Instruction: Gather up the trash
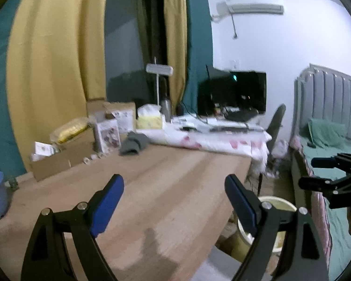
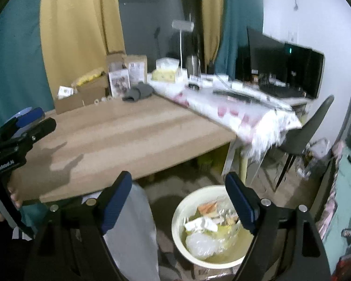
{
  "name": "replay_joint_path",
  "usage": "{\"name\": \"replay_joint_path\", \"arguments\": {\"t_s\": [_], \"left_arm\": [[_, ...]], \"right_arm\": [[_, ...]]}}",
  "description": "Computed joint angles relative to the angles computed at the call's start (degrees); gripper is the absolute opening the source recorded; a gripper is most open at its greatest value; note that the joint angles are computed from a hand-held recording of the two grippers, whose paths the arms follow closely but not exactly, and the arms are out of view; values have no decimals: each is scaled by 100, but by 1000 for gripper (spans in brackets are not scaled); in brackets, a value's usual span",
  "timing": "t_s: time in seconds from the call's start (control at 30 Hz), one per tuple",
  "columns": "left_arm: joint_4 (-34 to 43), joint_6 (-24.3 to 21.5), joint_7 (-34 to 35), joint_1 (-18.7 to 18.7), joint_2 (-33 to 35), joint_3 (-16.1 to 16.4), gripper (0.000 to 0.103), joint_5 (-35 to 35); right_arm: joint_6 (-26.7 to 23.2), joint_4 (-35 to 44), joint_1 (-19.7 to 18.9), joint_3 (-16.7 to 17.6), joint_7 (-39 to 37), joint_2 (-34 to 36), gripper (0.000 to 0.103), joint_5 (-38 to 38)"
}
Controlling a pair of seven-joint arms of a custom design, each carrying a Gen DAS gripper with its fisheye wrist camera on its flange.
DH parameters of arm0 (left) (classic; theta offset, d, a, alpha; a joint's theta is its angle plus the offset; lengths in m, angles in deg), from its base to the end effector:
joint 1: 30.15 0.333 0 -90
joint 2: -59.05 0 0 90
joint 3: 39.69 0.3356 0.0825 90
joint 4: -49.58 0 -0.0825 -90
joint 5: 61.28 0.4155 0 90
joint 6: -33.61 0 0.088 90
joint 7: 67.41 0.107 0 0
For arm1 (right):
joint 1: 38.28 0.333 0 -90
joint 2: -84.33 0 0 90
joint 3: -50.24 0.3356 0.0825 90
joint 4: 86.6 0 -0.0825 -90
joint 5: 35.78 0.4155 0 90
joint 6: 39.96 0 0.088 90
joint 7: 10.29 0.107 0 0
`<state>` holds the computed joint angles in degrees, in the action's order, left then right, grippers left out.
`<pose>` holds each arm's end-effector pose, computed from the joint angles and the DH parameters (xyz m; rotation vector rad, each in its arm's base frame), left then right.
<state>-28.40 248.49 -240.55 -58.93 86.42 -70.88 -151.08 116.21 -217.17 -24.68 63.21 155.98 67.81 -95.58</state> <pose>0.5263 -0.4592 0.5552 -1.1087 1.7913 -1.2857 0.4541 0.2727 0.5408 -1.6013 1.6351 -0.8924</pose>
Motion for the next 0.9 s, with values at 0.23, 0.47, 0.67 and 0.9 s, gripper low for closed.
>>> {"name": "replay_joint_path", "arguments": {"t_s": [0.23,0.47,0.67,0.9], "left_arm": [[-924,-395,-1235,-173,-548,451,88,952],[-1243,-756,-1911,-451,-706,797,88,1542],[-1483,-903,-2817,-614,-741,1016,102,2373],[-949,-1696,-1403,-1569,-668,2075,102,796]], "right_arm": [[-263,-40,-113,287,692,-450,83,-927],[-217,-164,-66,276,718,-684,85,-1065],[12,-296,-183,231,679,-733,103,-1073],[265,-515,-298,141,572,-796,103,-922]]}}
